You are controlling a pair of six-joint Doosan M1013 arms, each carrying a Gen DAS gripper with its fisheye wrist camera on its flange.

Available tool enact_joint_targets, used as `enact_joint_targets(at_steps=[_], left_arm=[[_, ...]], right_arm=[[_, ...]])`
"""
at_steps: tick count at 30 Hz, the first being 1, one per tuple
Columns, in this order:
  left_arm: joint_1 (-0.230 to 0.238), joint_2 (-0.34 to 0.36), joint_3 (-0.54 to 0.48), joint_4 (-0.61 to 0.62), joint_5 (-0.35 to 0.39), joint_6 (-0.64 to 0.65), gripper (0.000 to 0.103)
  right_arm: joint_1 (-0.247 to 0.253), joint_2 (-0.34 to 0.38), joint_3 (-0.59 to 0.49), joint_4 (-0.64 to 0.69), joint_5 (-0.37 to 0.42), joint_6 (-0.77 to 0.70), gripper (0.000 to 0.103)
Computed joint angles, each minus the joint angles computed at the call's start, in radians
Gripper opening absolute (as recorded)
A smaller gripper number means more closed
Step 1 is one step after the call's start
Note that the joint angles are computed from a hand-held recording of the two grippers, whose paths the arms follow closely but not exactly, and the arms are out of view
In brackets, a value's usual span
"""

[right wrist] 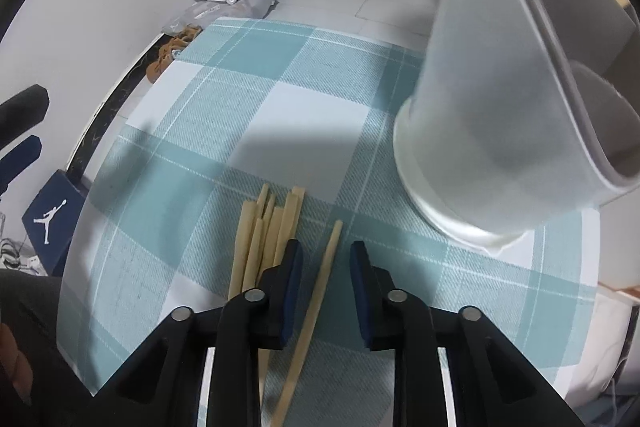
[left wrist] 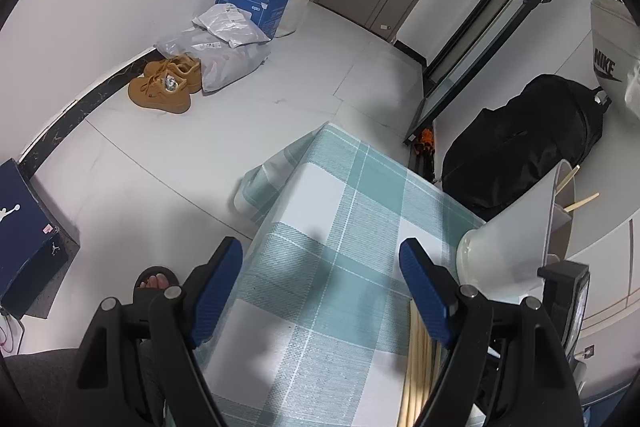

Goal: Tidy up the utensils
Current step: 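Close the right tool on a chopstick and lift it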

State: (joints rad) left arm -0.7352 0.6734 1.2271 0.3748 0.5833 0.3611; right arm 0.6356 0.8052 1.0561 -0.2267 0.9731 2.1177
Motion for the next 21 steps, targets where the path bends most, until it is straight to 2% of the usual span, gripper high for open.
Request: enact_joint_targets(at_steps=[2, 5, 11, 15, 18, 21], left_arm=[[-0.001, 0.007, -0.011, 0.0, 0.021, 0.024, 0.077], [-0.002, 0.02, -0.027, -0.027, 0.053, 0.079, 0.077], [0.0, 0.037, -0.052, -0.204, 0.08, 0.296, 0.077], [-0.011, 0.06, -0.086, -0.291, 0.13, 0.459, 0.077], [-0.021, 0.083, -0.121, -0.3, 0.198, 0.501, 0.077], [-0.023, 0.088, -0.127, -0.319, 0.213, 0.519, 0.077]], right_arm=[[0.0, -0.001, 0.003, 0.001, -0.014, 0.002, 0.007], [-0.009, -0.013, 0.023, 0.047, -0.049, 0.011, 0.004], [-0.027, -0.11, 0.168, 0.092, -0.234, 0.067, 0.004], [-0.044, -0.183, 0.279, 0.122, -0.385, 0.114, 0.004], [-0.063, -0.229, 0.352, 0.186, -0.476, 0.135, 0.004], [-0.08, -0.262, 0.406, 0.253, -0.558, 0.142, 0.004]])
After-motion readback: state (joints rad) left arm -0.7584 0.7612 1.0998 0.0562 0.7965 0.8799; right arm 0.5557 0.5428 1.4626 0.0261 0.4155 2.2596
